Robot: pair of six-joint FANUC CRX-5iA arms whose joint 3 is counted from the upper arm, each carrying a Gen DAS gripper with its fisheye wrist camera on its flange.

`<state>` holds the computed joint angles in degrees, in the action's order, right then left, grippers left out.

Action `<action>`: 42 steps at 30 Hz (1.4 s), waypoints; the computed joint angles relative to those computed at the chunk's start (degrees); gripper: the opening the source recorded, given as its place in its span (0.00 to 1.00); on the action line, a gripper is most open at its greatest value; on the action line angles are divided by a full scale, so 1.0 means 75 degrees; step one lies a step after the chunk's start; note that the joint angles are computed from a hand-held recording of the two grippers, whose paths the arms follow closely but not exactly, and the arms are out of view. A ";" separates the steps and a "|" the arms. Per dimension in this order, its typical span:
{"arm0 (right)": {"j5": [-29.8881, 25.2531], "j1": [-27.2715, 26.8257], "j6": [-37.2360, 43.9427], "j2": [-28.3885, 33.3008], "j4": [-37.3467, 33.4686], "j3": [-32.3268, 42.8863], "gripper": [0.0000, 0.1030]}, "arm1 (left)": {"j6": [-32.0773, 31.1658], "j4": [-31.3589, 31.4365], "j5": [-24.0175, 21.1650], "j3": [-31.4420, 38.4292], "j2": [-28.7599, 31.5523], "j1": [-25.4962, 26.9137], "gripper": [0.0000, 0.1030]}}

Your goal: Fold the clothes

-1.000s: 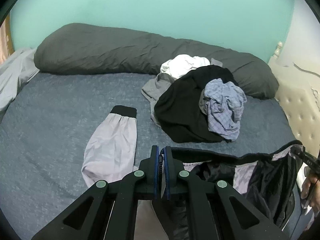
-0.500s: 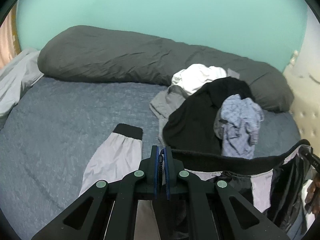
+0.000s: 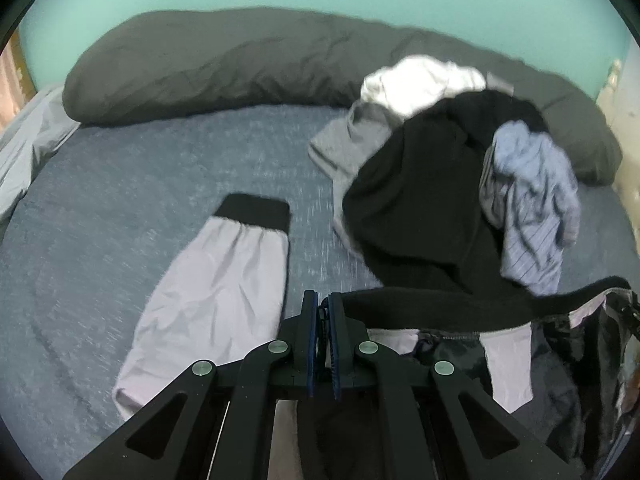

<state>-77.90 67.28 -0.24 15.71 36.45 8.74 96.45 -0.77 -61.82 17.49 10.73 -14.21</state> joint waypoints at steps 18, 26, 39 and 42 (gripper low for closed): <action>-0.0283 0.0554 -0.0642 -0.0399 -0.0110 0.0016 0.61 | -0.0748 0.1376 -0.0058 -0.1184 -0.1113 0.0337 0.56; -0.0294 0.2198 -0.2394 -0.0939 0.0431 -0.0495 0.61 | -0.2053 0.2294 -0.0851 -0.3296 -0.3560 0.1399 0.58; -0.0364 0.4452 -0.4603 -0.0142 0.0427 -0.0157 0.61 | -0.3239 0.3640 -0.3230 -0.5601 -0.6980 0.3787 0.58; -0.0433 0.4733 -0.5134 0.0033 0.0537 -0.0086 0.61 | -0.3644 0.3740 -0.3791 -0.5813 -0.7660 0.4182 0.58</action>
<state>-81.15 102.78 -38.75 15.96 40.48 8.09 69.11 27.28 -90.25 -26.10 -46.72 17.16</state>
